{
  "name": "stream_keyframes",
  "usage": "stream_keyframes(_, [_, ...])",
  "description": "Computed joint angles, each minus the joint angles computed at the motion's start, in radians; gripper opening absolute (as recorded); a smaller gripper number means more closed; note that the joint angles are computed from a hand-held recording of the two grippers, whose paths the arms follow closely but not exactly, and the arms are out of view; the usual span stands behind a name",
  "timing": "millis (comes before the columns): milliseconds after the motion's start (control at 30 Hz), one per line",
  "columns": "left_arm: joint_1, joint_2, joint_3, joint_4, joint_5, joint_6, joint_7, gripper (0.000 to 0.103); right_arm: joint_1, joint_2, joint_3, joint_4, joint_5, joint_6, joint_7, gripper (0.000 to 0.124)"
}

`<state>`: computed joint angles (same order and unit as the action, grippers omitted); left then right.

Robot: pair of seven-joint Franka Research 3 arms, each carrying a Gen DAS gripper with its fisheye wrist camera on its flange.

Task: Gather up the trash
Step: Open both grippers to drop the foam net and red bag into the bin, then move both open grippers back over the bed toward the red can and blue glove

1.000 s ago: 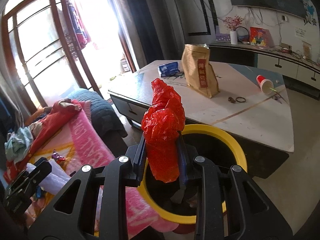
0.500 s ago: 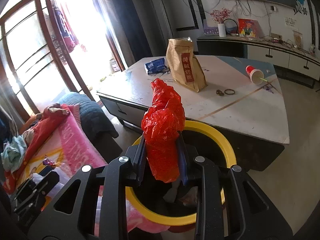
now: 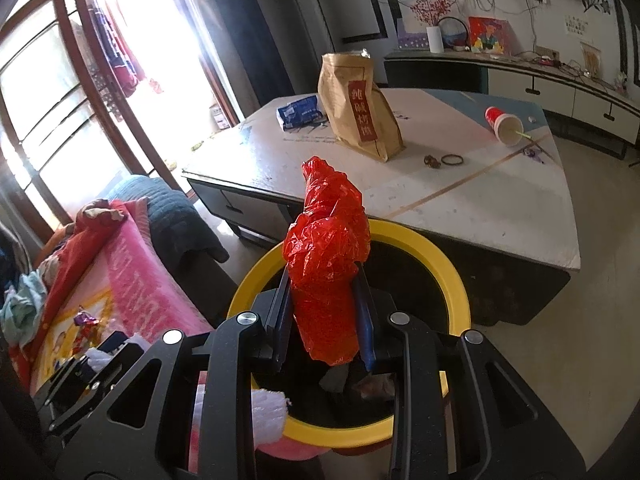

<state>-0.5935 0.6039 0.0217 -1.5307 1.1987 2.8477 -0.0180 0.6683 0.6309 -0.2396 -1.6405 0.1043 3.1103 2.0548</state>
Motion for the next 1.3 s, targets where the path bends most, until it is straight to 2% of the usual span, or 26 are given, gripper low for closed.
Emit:
stream_keyframes(300, [0.003,0.069,-0.013,0.073,-0.086,-0.013,0.108,0.029,-0.033,0.014,0.035,0.016,0.000,-0.035,-0.004,0.022])
stream_keyframes(400, [-0.005,0.081,-0.001,0.083,-0.116,-0.008,0.123,0.030,-0.040,0.015,0.043,0.019,-0.003,-0.043,-0.003,0.022])
stream_keyframes(500, [-0.011,0.089,0.014,0.090,-0.133,0.004,0.119,0.037,-0.035,0.015,0.035,0.018,-0.009,-0.044,0.008,0.031])
stream_keyframes(533, [-0.011,0.090,0.020,0.088,-0.138,0.015,0.110,0.046,-0.023,0.014,0.020,0.012,-0.011,-0.036,0.022,0.039])
stream_keyframes(567, [-0.015,0.089,0.028,0.086,-0.139,0.021,0.098,0.057,-0.014,0.014,0.009,0.011,-0.013,-0.034,0.031,0.043])
stream_keyframes(633, [-0.026,0.081,0.057,0.072,-0.120,0.057,0.045,0.071,-0.003,0.013,-0.006,0.008,-0.021,-0.031,0.042,0.047])
stream_keyframes(700, [-0.034,0.068,0.075,0.056,-0.103,0.078,0.004,0.078,0.007,0.010,-0.017,0.003,-0.027,-0.026,0.052,0.051])
stream_keyframes(767, [-0.044,0.050,0.092,0.038,-0.073,0.089,-0.043,0.089,0.014,0.007,-0.025,-0.002,-0.031,-0.023,0.057,0.054])
stream_keyframes(867, [-0.047,0.023,0.104,0.012,-0.020,0.107,-0.108,0.094,0.036,0.005,-0.047,-0.007,-0.042,-0.016,0.066,0.058])
stream_keyframes(967, [-0.050,-0.007,0.107,-0.014,0.044,0.105,-0.178,0.095,0.056,0.000,-0.066,-0.013,-0.050,-0.006,0.076,0.061])
stream_keyframes(1300, [-0.014,-0.116,0.059,-0.111,0.254,0.043,-0.380,0.095,0.186,-0.019,-0.185,-0.051,-0.044,0.062,0.069,0.073])
